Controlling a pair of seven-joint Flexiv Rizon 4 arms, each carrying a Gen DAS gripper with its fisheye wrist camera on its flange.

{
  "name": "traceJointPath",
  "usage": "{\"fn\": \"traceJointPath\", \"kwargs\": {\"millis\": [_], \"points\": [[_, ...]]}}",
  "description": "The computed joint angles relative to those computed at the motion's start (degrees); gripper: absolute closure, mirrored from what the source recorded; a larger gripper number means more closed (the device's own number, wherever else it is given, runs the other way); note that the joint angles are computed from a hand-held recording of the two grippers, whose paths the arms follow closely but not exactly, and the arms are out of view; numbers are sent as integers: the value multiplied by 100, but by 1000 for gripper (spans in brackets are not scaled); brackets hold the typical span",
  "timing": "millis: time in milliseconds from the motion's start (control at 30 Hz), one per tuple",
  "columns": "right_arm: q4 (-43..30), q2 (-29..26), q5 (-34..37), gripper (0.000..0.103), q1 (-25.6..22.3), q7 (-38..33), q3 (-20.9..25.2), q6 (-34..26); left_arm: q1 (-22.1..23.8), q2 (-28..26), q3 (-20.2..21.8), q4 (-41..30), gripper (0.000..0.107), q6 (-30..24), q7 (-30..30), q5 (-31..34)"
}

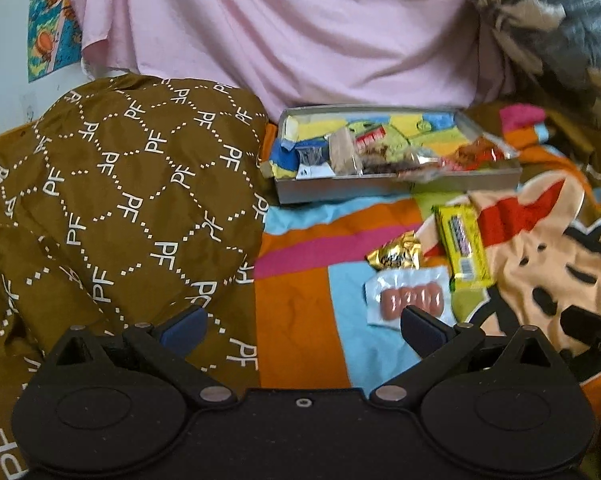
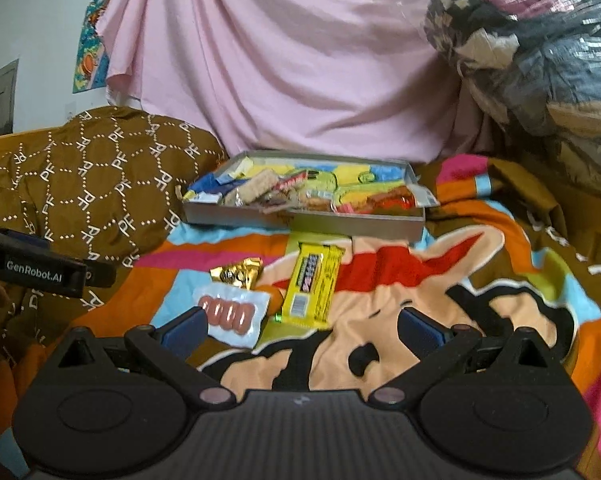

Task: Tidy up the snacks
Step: 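Withdraw both grippers from the tray back over the remaining snacks, then lower right gripper onto yellow wafer bar and close on it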

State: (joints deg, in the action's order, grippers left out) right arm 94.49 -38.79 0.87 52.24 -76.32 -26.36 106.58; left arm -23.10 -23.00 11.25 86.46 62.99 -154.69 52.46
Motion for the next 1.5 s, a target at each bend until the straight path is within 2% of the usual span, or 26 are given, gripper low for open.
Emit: {"fn": "traceJointPath", "kwargs": {"millis": [133, 300, 533, 733, 1000, 1133, 1200, 1367, 1500], "points": [[8, -27, -9, 0, 3, 123, -15, -171, -31, -50, -84, -100, 4, -351, 339, -78], [0, -45, -198, 0, -107, 444, 102, -363, 96, -125, -209, -102, 5, -366, 685, -456], [36, -49, -587, 0, -262, 702, 263, -480, 248, -229, -216, 20, 5, -104, 1100, -1037], [37, -45, -863, 0, -362, 888, 361, -602, 303, -291, -124, 105, 5, 122, 1167, -1494], [-55, -84, -1255, 0, -523, 925, 517, -697, 242, -432, 121, 34, 5, 394, 1192, -1562], [-149, -137, -1404, 0, -585, 950, 548, -758, 362, -528, 72, 18, 5, 527, 1412, -1818], [-207, -176, -1445, 0, -587, 1005, 527, -813, 495, -574, -20, 61, 5, 648, 1597, -2112], [-349, -261, -1627, 0, -685, 1115, 597, -924, 533, -708, 67, 97, 5, 951, 1762, -2546], [-572, -349, -1782, 0, -789, 1213, 683, -1046, 595, -934, 122, -15, 5, 1431, 2149, -2766]]}}
